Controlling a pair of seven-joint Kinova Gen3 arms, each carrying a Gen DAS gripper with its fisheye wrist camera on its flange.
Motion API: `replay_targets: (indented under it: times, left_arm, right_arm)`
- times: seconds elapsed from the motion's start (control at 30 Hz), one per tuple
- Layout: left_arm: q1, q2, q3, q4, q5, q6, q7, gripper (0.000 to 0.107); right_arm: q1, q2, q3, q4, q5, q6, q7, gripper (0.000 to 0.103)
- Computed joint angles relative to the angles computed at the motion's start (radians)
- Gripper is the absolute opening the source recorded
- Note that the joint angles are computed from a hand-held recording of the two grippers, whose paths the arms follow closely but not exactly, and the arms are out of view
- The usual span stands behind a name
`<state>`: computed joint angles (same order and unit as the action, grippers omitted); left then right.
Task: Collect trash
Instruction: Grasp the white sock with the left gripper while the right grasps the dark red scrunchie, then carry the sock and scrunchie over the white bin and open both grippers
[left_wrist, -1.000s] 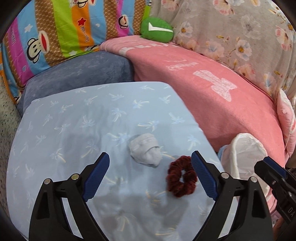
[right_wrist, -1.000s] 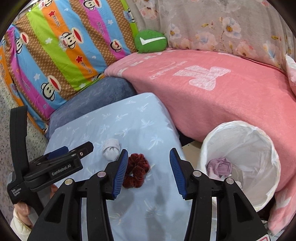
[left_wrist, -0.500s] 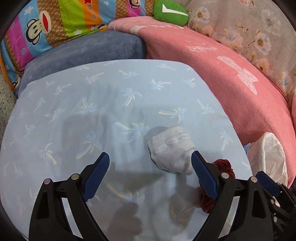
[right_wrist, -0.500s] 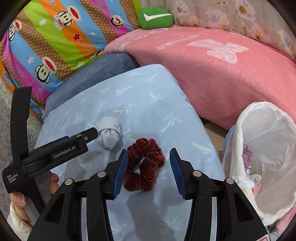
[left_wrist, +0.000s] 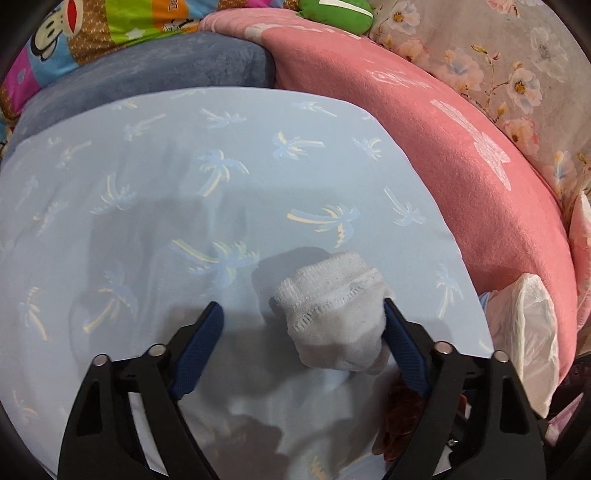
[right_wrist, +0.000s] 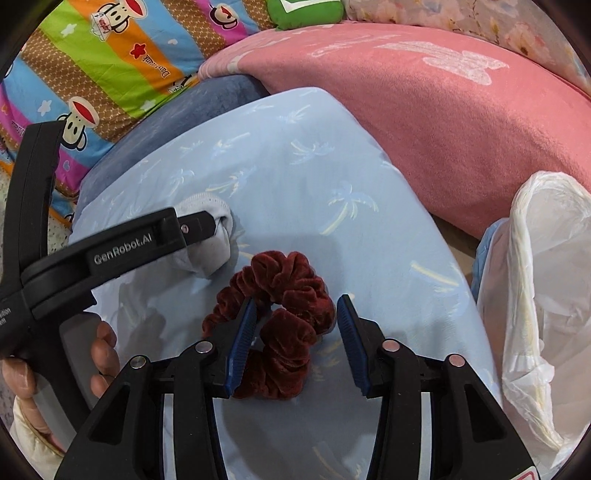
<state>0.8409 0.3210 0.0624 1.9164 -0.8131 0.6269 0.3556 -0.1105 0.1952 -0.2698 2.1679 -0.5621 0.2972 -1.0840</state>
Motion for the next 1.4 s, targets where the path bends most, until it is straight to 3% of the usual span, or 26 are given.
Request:
replay_targets:
  times: [0.03,0.17,0.3,0.5,0.77,1.07,1.4]
  left_arm:
    - [0.01,0.001,-0.009,-0.001,-0.009,-0.002,0.006,0.074]
    - [-0.007,-0.012,0.007,0.014,-0.035,-0.058,0.007,0.042]
    - [0.024,-0.019,0.003,-0.006,-0.033,-0.008,0.002,0.033]
    - [0.046,-0.058,0.041,-0.012,-0.066,0.077,0.057,0.031]
    - [0.079,-0.103,0.132,-0.074,-0.131,0.261,0.094,0.031]
    - [0.149,-0.095,0.199,-0.172,-0.199,0.425,0.087,0.032]
    - [0.21,-0.057,0.203,-0.262,-0.243,0.472,0.023,0.032]
  right_arm:
    - [-0.01,-0.003,0.005,0.005,0.008,-0.013,-0.009,0.037]
    - [0.001,-0.001,-0.001,-0.002,0.01,0.009,-0.005,0.02]
    - [0.007,-0.033,-0.007,0.01,-0.019,0.016,0.023,0.018]
    - [0.027,-0.124,0.024,0.032,-0.154,0.053,0.164,0.017]
    - [-0.021,-0.296,0.157,0.047,-0.248,0.137,0.266,0.017]
    - [-0.092,-0.467,0.333,0.042,-0.221,0.218,0.272,0.017]
    - [-0.16,-0.57,0.515,0.03,-0.148,0.255,0.246,0.017]
